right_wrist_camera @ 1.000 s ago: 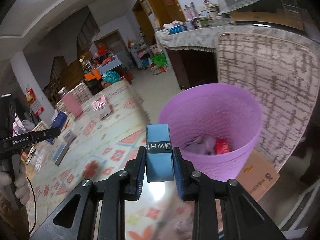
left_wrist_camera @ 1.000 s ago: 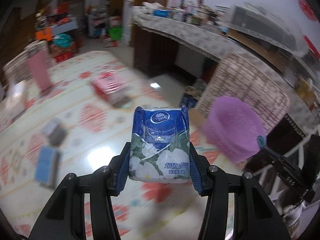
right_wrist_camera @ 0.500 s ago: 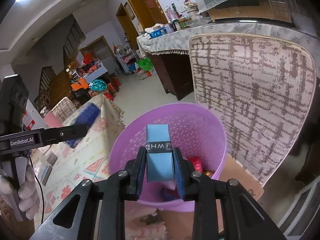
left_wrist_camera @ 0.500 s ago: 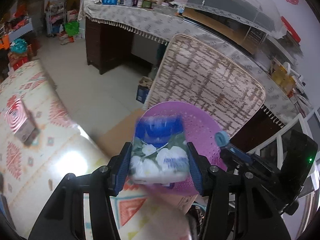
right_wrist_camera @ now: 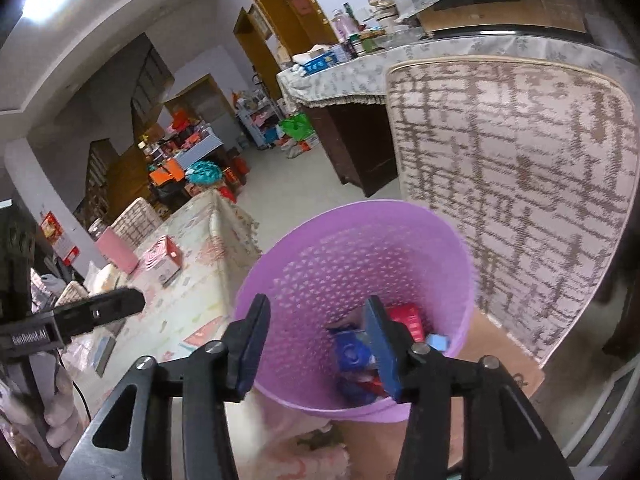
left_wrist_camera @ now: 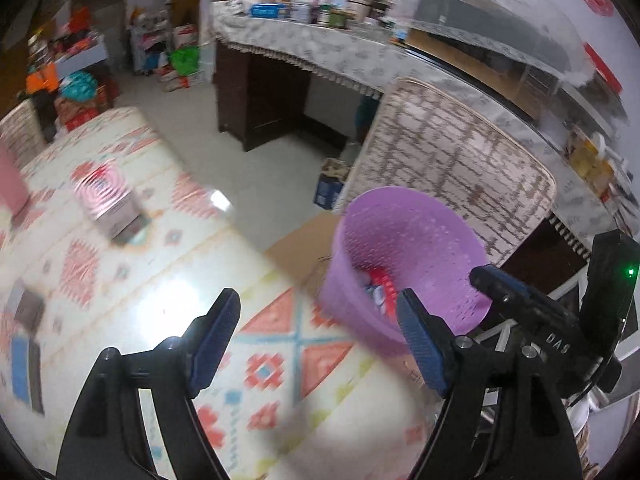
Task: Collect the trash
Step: 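Turn both open tools back toward the table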
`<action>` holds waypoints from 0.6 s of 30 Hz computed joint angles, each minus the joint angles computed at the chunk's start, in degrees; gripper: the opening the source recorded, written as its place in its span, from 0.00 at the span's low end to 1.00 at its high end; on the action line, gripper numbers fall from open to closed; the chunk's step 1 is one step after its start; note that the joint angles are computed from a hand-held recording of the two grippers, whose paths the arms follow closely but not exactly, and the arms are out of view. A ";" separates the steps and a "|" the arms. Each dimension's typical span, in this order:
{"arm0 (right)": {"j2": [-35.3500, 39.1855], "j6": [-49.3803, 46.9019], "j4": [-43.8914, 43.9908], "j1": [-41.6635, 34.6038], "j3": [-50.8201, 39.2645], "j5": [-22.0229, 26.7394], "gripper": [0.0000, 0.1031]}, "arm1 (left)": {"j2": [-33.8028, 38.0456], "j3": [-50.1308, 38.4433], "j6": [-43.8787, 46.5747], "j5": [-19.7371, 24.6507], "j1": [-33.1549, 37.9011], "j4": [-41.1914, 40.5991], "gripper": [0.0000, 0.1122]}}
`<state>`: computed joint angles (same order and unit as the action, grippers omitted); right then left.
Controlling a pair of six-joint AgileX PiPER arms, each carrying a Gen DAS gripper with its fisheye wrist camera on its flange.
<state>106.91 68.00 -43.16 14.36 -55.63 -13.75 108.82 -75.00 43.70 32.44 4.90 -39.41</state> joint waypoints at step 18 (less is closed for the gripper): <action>3.53 -17.42 22.34 19.42 -5.27 5.92 0.66 | -5.19 14.21 23.56 3.67 33.72 -10.61 0.70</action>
